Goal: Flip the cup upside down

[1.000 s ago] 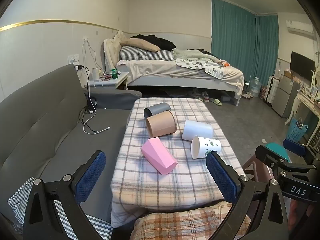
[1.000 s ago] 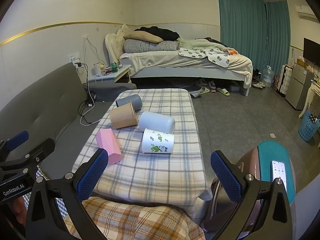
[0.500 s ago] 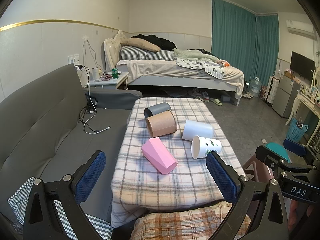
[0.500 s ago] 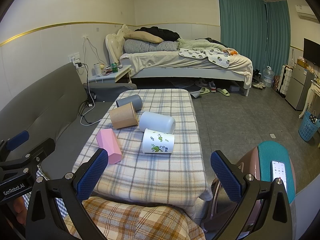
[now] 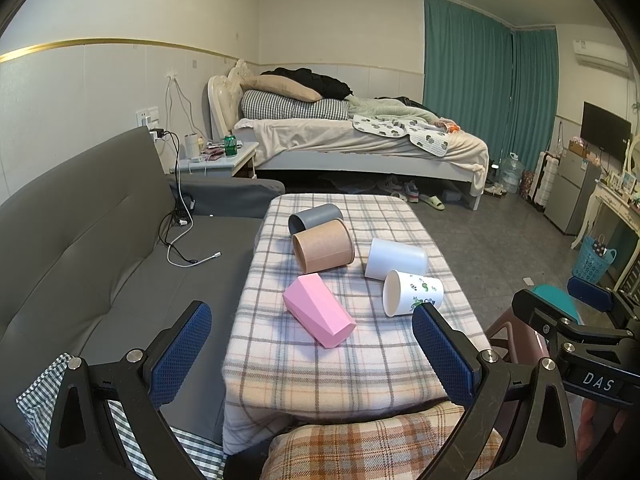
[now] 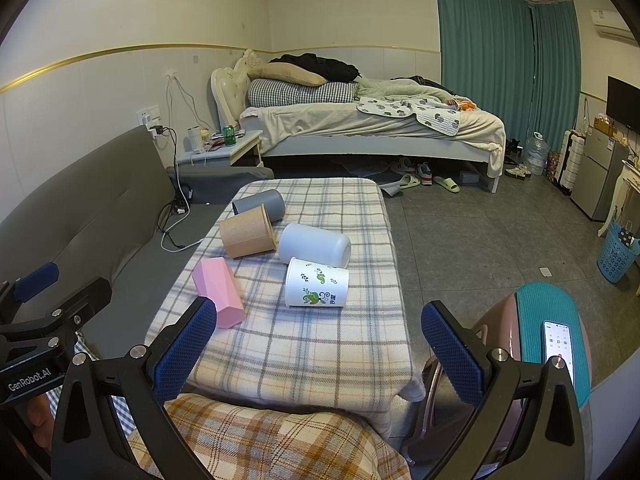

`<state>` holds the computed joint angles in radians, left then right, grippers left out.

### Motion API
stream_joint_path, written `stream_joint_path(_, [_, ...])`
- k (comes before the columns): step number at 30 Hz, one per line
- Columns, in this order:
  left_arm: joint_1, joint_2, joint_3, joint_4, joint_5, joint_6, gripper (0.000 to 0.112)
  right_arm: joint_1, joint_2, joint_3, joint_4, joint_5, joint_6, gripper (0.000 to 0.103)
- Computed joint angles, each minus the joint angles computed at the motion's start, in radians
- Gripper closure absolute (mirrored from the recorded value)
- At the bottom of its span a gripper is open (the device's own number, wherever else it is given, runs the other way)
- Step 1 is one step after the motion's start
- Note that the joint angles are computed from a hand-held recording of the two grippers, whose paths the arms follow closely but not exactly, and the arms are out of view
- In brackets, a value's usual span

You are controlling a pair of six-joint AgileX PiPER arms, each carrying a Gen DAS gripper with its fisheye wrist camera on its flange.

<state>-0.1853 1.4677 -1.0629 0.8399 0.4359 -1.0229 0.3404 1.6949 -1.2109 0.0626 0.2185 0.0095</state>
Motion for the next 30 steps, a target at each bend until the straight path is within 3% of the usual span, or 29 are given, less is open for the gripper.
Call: stream_joint_path(30, [0.000, 0.001, -0.002, -0.009, 0.001, 0.009, 0.009, 0.001, 0.002, -0.003, -0.015, 0.003, 0.012, 0.000])
